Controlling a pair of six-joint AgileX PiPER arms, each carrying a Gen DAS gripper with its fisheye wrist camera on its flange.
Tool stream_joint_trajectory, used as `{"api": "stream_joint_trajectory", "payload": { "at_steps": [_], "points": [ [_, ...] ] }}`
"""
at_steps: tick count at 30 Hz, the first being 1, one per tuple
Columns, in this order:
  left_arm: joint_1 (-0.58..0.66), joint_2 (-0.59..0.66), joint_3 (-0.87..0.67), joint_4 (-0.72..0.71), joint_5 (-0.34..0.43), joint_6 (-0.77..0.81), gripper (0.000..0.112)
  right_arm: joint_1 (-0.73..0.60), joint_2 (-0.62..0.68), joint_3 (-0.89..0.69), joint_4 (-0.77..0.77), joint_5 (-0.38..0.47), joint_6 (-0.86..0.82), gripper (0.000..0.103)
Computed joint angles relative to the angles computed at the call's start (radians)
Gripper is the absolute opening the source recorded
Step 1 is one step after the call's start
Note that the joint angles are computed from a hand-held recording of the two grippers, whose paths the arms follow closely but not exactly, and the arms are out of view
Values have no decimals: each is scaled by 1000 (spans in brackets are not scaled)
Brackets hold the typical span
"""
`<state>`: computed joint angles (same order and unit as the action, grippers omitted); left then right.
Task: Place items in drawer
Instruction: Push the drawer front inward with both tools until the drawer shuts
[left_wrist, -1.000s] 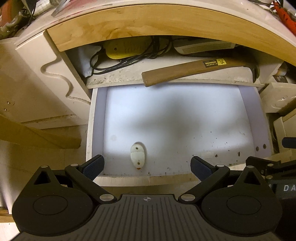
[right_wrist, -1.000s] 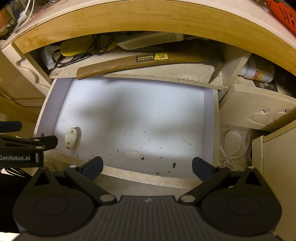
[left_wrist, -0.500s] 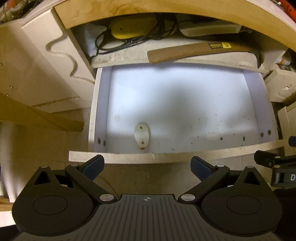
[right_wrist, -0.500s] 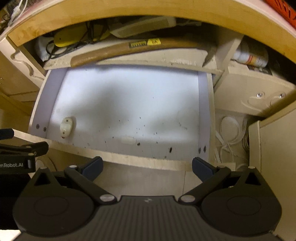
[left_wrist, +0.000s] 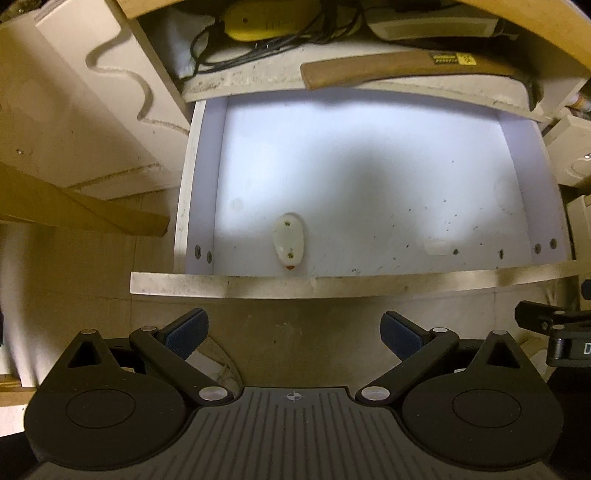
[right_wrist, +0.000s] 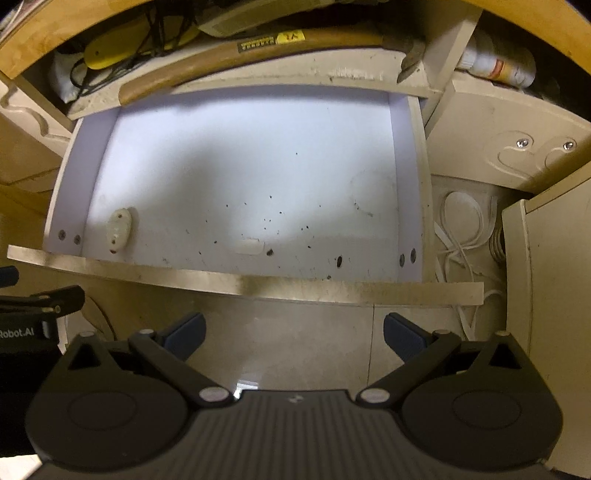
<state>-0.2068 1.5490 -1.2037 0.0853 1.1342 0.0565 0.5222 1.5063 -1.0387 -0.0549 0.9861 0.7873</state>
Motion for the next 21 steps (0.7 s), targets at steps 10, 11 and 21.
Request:
{"api": "stream_joint_trajectory", "payload": {
  "at_steps": [10,11,21],
  "points": [
    [4,68,24,14,-13,-24,102,-17,67,27,23,-36,-21,103],
    [4,75,26,16,-16,-29,102,-19,74,29,24,-40,-23,103],
    [-2,133,36,26,-37,-56,102,-56,131,47,38,-78,-50,103]
  ]
}}
